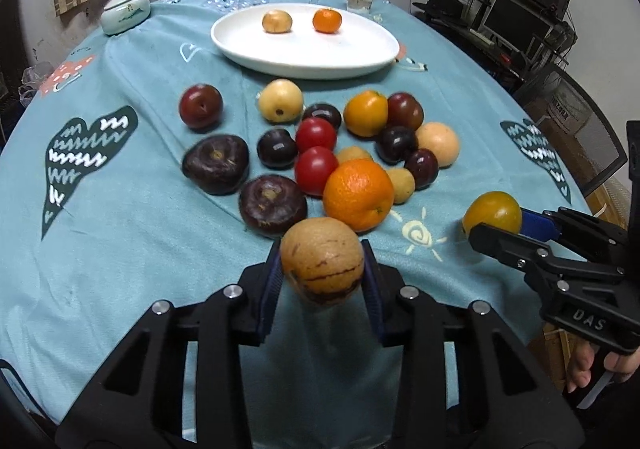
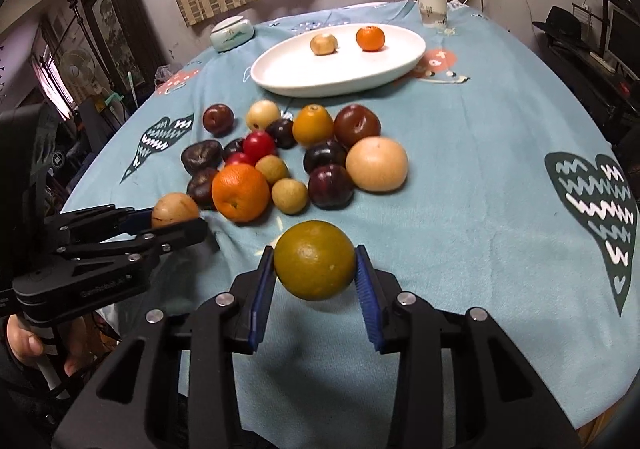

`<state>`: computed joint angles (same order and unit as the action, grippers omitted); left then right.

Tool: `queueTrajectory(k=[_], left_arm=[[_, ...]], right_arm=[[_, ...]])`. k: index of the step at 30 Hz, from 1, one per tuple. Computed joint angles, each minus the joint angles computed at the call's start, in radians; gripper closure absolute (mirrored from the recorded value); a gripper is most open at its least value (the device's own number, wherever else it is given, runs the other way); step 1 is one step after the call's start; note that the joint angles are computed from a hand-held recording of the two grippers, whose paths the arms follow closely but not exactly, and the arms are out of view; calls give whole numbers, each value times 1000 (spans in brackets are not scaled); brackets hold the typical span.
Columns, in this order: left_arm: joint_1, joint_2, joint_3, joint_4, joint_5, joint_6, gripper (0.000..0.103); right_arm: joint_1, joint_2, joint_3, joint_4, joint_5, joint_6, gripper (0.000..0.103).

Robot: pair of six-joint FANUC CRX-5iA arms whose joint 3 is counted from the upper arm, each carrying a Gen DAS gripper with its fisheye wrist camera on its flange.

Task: Organize fruits
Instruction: 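Carry both fruits onto the white plate and open both tools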

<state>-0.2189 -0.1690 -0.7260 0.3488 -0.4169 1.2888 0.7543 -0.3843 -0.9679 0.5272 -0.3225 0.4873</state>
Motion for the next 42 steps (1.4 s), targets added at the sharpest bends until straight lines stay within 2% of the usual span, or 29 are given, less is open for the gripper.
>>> queueTrajectory(k=[4,7,9,11,13,15,20,23,25,27,30,37,39,40,41,42], left_arm=[[29,-16,21,15,-27,-29,66],[49,0,88,-33,-48,-8,66],[64,35,146,-21,-64,-34,66],[77,89,220,-14,-92,-45,66],[84,175,346,-58,-133,-2,65],[83,280,490,-89,-184,39,65],[56,535,855,-255,-316,206,65],[66,651,984,-251,-393,245,65],[75,712,1051,-260,-431,277,65],[77,736,1080,-281,-435,288,65],[84,761,1102,-254,-432,261,65],[81,803,1156,-256,-456,268,63],[79,799,1155,-262,-443,274,51],[77,794,1152,-268,-435,278,38],[75,784,1145,-280,-421,289,33],[75,772,1136,-289,-409,296,33]], right_arm=[[-8,4,32,-26,-10,45,63],[-29,29,70,-15,-17,77,63],[-52,57,114,-52,-19,147,63],[-92,108,206,-172,-30,310,63],[-144,184,336,-311,-62,497,63],[-190,275,468,-387,-93,618,63],[-269,521,772,-490,-179,779,64],[-291,677,917,-472,-244,813,64],[-312,739,992,-528,-291,873,64],[-325,781,1041,-555,-313,905,64],[-330,828,1095,-565,-332,929,64],[-320,866,1115,-522,-329,904,63],[-318,867,1108,-505,-313,894,63],[-314,870,1103,-485,-308,882,63],[-311,874,1104,-470,-316,871,63],[-311,878,1109,-469,-327,870,63]])
